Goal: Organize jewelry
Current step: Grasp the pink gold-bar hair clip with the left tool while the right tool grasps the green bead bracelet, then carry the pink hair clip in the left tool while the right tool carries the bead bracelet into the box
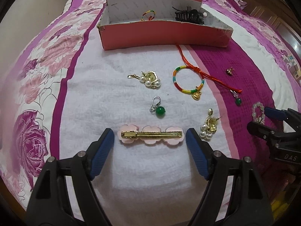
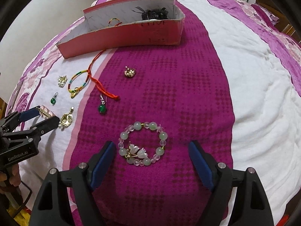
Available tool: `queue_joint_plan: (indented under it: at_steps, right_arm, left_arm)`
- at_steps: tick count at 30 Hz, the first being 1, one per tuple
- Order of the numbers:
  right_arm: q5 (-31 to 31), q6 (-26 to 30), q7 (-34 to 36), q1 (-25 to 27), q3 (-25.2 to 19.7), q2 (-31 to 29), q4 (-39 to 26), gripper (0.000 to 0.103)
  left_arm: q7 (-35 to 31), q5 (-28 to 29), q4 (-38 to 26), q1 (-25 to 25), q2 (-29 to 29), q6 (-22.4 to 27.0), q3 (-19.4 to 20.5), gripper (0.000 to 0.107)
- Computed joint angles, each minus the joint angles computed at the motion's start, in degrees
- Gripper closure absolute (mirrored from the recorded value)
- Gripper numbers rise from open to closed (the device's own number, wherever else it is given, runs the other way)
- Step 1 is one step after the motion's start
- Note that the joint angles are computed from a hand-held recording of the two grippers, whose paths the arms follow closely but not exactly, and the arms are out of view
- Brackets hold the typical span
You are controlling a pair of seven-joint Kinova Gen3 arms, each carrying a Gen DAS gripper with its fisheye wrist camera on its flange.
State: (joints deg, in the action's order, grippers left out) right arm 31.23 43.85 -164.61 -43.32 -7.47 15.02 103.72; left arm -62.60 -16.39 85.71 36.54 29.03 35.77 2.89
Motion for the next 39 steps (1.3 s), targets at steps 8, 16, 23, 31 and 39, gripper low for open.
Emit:
queue_joint_plan:
  at_steps: [8, 16, 23, 31, 39]
  right_arm:
    - [3.05, 0.25, -2.85, -1.23, 0.04, -1.04, 1.36, 0.058]
    - [5.68, -4.11, -7.64, -0.41, -0.39, -3.59, 4.68, 0.071]
    - [10.95, -4.46, -13.31, -0.86, -1.64, -5.71, 6.31, 0.073]
    - [16.5, -3.48, -18.29, -1.04, -3.57, -7.18, 7.18, 0.073]
    - [22.42, -1.34, -22.49, -1.12, -5.3, -8.62, 7.42, 0.073]
  left_arm:
    - [0.49, -0.95, 1.12, 0.43, -0.9, -0.91, -0.27, 0.045]
    - [0.27, 0.05, 1.63, -0.46, -2.22, -1.45, 0.53, 0.045]
    - [0.97, 0.54, 2.43, -0.72, -3.78, -2.86, 0.6, 0.045]
    - [2.74, -0.35, 3.39, -0.33, -5.44, -4.66, 0.14, 0.045]
    - [5.83, -2.7, 4.08, 0.66, -7.02, -6.4, -1.05, 0.045]
